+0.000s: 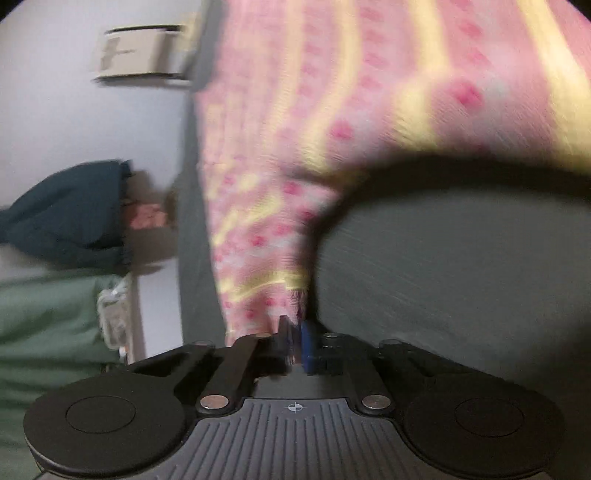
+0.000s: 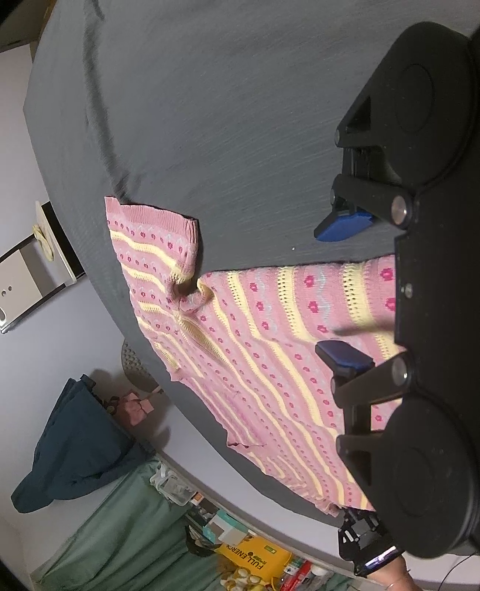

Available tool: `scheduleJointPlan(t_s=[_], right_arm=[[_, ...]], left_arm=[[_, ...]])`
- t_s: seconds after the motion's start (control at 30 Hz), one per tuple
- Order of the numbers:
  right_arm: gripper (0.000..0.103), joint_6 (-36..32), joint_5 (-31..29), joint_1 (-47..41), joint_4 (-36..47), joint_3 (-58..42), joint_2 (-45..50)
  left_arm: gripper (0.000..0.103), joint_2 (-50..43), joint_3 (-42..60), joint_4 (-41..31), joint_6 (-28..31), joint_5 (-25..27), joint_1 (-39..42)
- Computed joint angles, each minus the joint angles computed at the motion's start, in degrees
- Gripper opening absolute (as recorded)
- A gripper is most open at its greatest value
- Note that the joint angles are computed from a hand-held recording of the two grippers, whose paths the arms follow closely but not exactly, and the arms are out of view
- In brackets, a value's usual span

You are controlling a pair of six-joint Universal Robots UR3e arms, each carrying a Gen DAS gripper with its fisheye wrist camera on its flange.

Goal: Fold clothes
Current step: 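Grasp the sweater hem with the left gripper and pull it straight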

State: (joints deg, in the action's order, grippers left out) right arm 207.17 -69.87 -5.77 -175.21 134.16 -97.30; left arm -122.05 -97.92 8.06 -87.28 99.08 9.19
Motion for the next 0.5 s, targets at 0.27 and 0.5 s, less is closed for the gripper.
scheduleJointPlan(t_s=[0.27,0.5], right_arm=[[0.061,-1.9,1.5,-1.2,3.0,1.4,-3.6],[0.061,-3.4,1.1,-0.9,11.6,-1.1,-6.8]], left_arm=[[0.004,11.1,-5.0,-9.3,-9.4,1.3,-1.0],[0.005,14.4,-5.8,-18.4,-23.1,2.0,-0.7]])
